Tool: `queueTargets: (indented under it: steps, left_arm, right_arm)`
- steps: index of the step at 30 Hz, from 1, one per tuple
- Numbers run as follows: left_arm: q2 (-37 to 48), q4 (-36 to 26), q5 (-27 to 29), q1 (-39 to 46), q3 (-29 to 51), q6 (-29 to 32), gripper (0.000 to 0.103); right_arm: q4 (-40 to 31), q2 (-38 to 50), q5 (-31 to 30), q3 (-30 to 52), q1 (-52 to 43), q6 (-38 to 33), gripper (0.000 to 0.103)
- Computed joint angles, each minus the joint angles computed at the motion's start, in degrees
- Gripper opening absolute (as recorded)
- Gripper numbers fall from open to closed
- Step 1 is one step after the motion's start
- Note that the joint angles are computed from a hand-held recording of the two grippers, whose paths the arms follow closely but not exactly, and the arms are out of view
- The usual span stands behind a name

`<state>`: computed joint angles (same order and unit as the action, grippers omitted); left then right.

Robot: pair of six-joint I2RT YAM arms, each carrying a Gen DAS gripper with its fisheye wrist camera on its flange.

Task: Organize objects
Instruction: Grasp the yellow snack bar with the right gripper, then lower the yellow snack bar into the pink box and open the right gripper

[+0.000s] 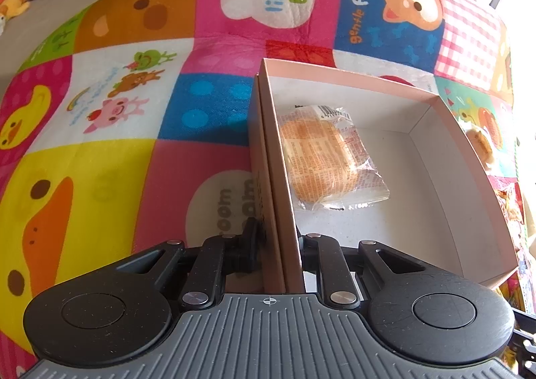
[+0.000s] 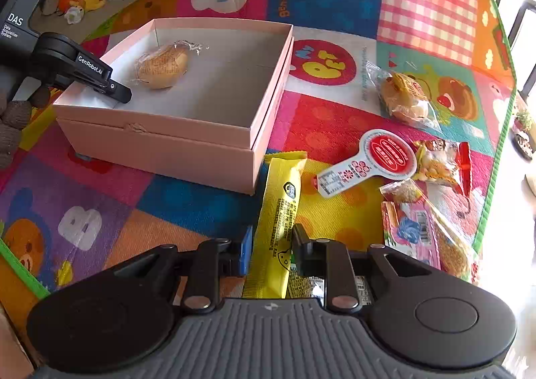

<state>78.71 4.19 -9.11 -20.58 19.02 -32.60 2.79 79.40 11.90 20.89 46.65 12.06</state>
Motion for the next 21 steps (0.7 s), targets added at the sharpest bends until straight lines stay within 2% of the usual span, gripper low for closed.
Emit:
queueTargets:
  steps: [4, 7, 9, 11, 13, 15, 18, 21]
  left_arm:
    - [-0.08, 0.35, 0.64, 0.42, -0.15, 0.17, 0.020]
    - [-0.22, 0.76, 1.55, 1.13, -0.42, 1.01, 0.020]
    - [-0.48, 1.04, 2.23, 1.50, -0.72, 1.49, 0.021]
    - [-0.65, 1.52, 2.78, 1.87, -1.07, 1.67, 0.021]
    - [-0.76, 1.80, 2.94, 1.95, -1.28, 1.63, 0.021]
    - [-0.87, 2.08, 3.29, 2.18, -1.48, 1.63, 0.022]
    - [-1.13, 2.75, 4.25, 2.92, -2.02, 1.71, 0.022]
    - [-1.20, 3.36, 4.79, 3.38, -2.37, 1.39, 0.022]
  right_arm:
    - [-14.29, -17.12, 0.42, -2.51, 2.37, 5.76, 0.022]
    - [-25.52, -27.01, 1.09, -0.52, 5.74, 9.95, 0.022]
    - [-30.75, -30.45, 1.95, 2.51, 8.42, 11.41, 0.022]
    - [-32.28, -31.03, 3.48, 5.84, 11.08, 11.72, 0.022]
    - [-30.56, -29.32, 3.38, 8.97, 11.95, 10.23, 0.022]
    - [-25.48, -24.79, 2.88, 11.50, 11.79, 8.09, 0.022]
    - [-14.69, -14.36, -1.64, 14.79, 8.52, 6.43, 0.022]
    - [-4.93, -1.21, -1.29, 18.68, 6.91, 6.47, 0.022]
